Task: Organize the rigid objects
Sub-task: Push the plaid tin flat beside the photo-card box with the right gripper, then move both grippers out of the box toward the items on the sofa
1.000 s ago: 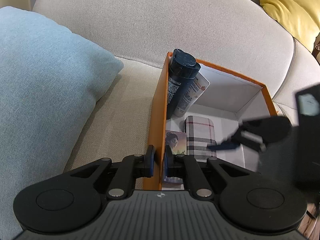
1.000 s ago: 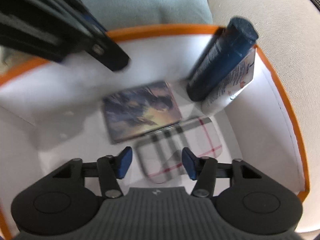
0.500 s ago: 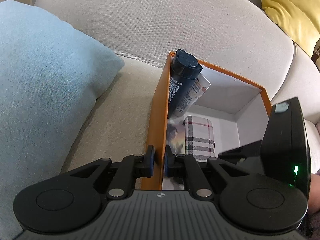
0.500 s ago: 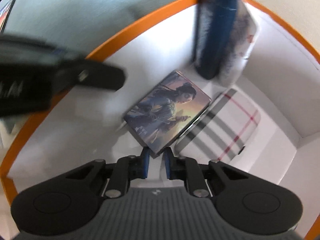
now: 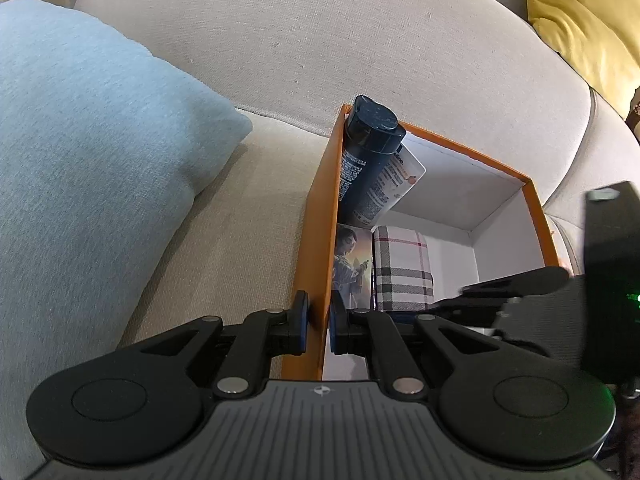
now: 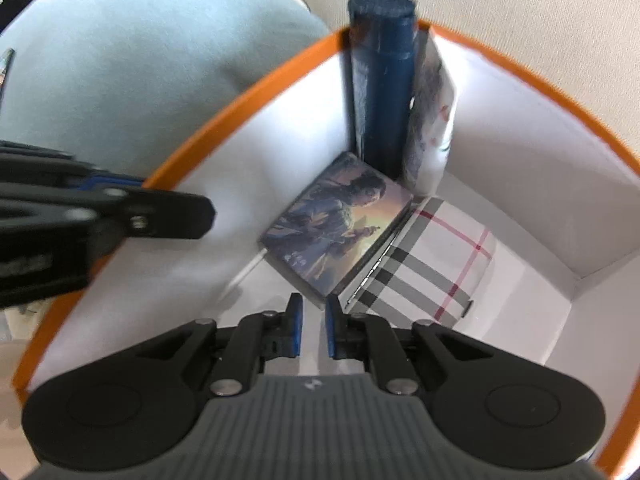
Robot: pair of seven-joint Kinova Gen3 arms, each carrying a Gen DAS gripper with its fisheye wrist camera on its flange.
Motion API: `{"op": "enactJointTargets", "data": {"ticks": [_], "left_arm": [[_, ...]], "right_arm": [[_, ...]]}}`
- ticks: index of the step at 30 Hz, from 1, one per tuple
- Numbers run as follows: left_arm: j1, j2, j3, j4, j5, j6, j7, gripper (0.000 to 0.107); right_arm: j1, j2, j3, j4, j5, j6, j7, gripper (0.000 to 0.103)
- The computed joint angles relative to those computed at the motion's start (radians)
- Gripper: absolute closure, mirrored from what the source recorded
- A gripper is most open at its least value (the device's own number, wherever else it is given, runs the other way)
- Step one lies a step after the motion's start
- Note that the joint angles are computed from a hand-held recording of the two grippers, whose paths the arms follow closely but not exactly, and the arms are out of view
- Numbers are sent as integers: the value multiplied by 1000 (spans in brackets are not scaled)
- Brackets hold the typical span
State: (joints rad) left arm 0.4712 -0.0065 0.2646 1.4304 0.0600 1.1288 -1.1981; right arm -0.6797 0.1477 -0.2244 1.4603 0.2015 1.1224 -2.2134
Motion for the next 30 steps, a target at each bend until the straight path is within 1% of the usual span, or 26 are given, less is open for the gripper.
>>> {"op": "enactJointTargets", "data": {"ticks": [1,2,3,4,5,6,7,8,11,12,13,15,16,19,22,24,27,28,30], "left_arm": [[2,-1,2,1,-5,-2,4,97],[4,-1,4,2,-11,-3,10,97],[6,-1,5,3,-14,-3,14,97],[7,-1,6,4,-18,-4,19,97],[8,-2,6,3,-20,-3,23,97],[8,-2,6,2,-20,-1,24,97],[8,-2,6,0,-21,1,24,97],[8,-2,5,-1,-17,2,22,97],[7,0,4,-4,-17,6,23,97],[7,1,4,-6,-16,7,22,97],[7,2,4,-7,-16,7,21,97],[9,7,5,-11,-22,7,21,97],[11,9,6,-13,-25,8,21,97],[14,9,5,-14,-27,10,25,97],[24,-2,14,-18,-62,8,54,97],[29,-20,21,-19,-81,1,72,97],[47,-55,51,-27,-134,-10,103,95],[51,-67,58,-27,-132,-17,101,95],[57,-94,64,-26,-92,-38,78,95]], "right_arm": [[-4,-7,0,0,19,11,-8,78],[-1,-12,-11,1,49,26,-29,70],[18,-16,-39,2,83,43,-52,57],[46,-14,-76,0,117,64,-72,48],[62,-9,-96,-3,144,84,-83,45],[73,-1,-103,-8,163,101,-85,39],[74,8,-92,-13,167,115,-71,32],[80,12,-87,-3,155,118,-48,30],[155,45,-84,-37,62,115,66,29],[180,57,-85,-49,22,113,106,30],[189,68,-78,-59,-2,114,139,34],[170,83,-47,-69,-12,114,174,35],[140,85,-12,-68,-13,107,193,36],[99,99,30,-82,-3,113,241,39],[101,108,32,-93,10,119,270,42],[134,98,-2,-96,23,116,251,40],[202,45,-104,-71,89,94,173,40],[207,12,-116,-46,109,68,132,40],[175,-66,-98,-4,129,40,51,40]]}}
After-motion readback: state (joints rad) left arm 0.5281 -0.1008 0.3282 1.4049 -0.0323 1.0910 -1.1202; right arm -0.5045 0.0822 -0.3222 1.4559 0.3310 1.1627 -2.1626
